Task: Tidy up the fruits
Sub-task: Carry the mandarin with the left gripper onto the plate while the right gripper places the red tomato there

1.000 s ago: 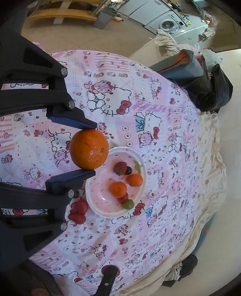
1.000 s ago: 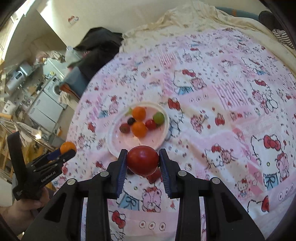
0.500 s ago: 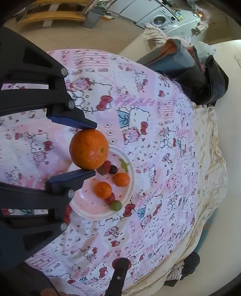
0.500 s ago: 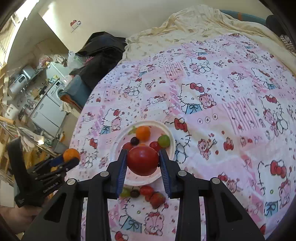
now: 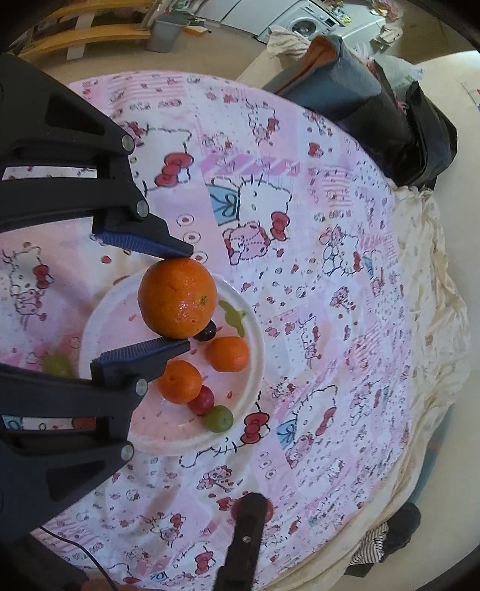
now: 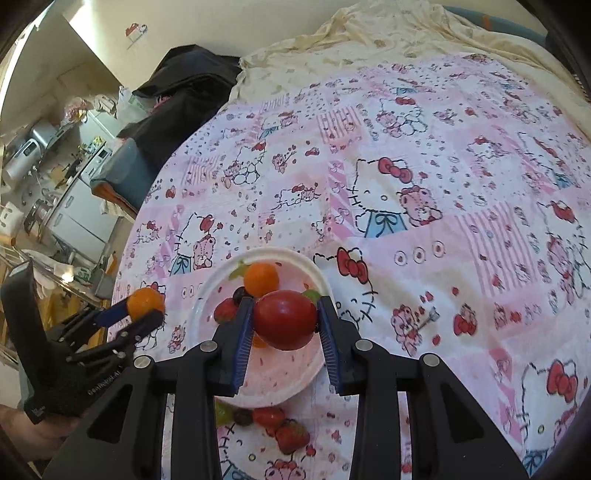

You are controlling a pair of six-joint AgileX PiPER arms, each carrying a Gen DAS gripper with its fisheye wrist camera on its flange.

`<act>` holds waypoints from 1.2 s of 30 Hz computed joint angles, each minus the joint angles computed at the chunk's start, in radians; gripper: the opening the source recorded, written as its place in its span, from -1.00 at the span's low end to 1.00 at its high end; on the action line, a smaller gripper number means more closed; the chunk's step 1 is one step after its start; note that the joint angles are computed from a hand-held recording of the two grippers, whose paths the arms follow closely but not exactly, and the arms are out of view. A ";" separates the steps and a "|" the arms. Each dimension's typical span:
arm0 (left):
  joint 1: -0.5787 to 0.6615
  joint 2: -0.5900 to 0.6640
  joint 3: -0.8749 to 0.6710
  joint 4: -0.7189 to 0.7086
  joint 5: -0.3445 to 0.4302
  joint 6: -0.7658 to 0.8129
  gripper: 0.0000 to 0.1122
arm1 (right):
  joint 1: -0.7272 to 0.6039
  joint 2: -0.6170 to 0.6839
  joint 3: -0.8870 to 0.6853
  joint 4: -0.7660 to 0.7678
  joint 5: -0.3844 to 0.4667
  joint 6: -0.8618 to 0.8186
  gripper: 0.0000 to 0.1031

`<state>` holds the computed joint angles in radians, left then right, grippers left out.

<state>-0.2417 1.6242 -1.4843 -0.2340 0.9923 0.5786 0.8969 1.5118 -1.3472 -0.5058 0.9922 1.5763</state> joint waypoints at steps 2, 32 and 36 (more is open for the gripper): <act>-0.008 0.013 0.006 0.000 -0.011 -0.002 -0.30 | -0.031 0.011 0.009 0.023 -0.041 -0.028 -0.31; -0.024 0.119 0.029 -0.002 -0.021 -0.023 -0.27 | -0.191 0.189 0.040 0.432 -0.237 -0.360 -0.26; -0.041 0.113 0.053 0.022 -0.032 -0.022 -0.26 | -0.189 0.206 0.030 0.454 -0.221 -0.378 -0.25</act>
<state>-0.2825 1.7371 -1.4310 -0.2116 0.9604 0.5565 0.7078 1.7176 -1.3168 -0.0516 0.7715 1.1983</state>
